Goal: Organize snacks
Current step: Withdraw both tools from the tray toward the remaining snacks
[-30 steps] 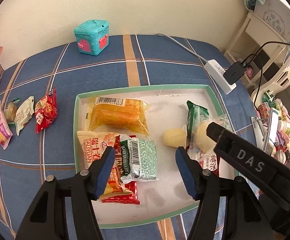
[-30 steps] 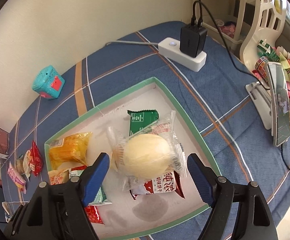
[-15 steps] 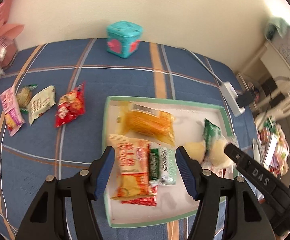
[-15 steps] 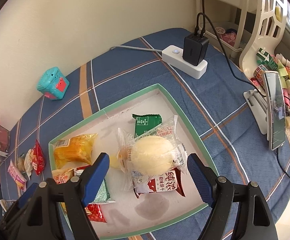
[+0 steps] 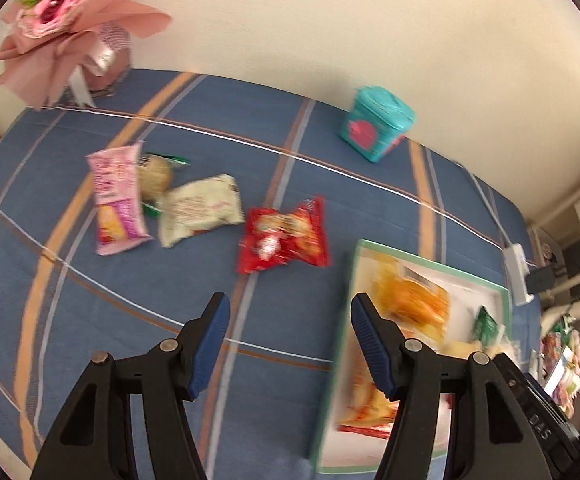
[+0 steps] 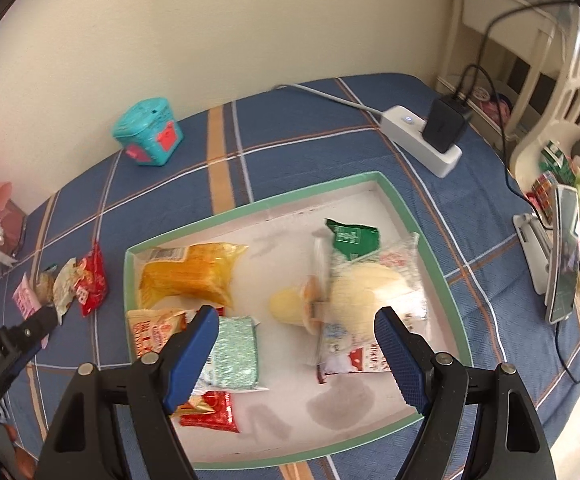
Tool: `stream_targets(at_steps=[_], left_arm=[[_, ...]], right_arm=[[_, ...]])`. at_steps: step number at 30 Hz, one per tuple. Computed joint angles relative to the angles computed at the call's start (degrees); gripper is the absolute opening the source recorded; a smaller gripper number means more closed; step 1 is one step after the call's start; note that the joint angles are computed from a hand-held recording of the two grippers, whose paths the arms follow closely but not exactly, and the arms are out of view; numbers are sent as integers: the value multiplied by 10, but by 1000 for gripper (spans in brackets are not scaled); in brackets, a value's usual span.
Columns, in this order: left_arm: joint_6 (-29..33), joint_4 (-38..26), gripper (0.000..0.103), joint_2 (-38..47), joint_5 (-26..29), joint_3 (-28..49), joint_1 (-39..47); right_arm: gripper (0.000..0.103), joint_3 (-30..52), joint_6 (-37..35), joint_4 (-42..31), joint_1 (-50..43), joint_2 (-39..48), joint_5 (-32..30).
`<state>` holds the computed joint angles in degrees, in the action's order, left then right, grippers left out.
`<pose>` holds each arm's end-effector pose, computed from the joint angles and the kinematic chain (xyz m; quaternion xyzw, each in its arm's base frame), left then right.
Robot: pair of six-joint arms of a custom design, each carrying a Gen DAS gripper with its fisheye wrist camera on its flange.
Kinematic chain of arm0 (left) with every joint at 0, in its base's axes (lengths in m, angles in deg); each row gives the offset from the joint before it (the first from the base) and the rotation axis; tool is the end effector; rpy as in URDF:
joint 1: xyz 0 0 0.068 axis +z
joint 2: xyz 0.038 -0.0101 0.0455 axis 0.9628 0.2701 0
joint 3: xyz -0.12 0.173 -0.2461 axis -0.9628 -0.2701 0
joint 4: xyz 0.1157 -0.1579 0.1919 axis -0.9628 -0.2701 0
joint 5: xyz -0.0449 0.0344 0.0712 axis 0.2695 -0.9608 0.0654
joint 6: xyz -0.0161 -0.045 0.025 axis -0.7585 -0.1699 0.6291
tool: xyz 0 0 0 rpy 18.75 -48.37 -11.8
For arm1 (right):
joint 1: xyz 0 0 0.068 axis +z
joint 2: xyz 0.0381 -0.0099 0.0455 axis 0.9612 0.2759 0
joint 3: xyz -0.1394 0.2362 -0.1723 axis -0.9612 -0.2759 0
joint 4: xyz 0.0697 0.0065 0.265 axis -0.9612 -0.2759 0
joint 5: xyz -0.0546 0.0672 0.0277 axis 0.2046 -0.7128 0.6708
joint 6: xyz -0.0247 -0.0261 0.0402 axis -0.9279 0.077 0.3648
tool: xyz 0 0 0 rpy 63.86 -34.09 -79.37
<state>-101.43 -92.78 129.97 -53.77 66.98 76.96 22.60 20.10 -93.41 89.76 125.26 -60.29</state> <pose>0.2644 0.0137 0.2512 -0.2961 0.9237 -0.0383 0.2399 0.3238 0.0913 0.2606 -0.0400 0.9734 0.0503 0.2198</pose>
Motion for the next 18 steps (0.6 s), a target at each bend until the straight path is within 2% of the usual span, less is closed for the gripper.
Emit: stream_targets(at_steps=[4,9,11,13,18], left_arm=[[15,5,75,-13,4,-13,32],[30,7,77,-22,8,-23,65],[33,10,78,-23,7,-26,74],[37,12,94,-24,-3,-29,80],[60,29,96,-31,-20,-40,93]], right_arm=[[83,-3,1,1,27,-4,9],[83,-7,1,5,49,-3,9],[90,-7,-1,8,56,0,5],[103,-12,-4,15,62,0,6],[103,-19,-9,28,78,0,22]])
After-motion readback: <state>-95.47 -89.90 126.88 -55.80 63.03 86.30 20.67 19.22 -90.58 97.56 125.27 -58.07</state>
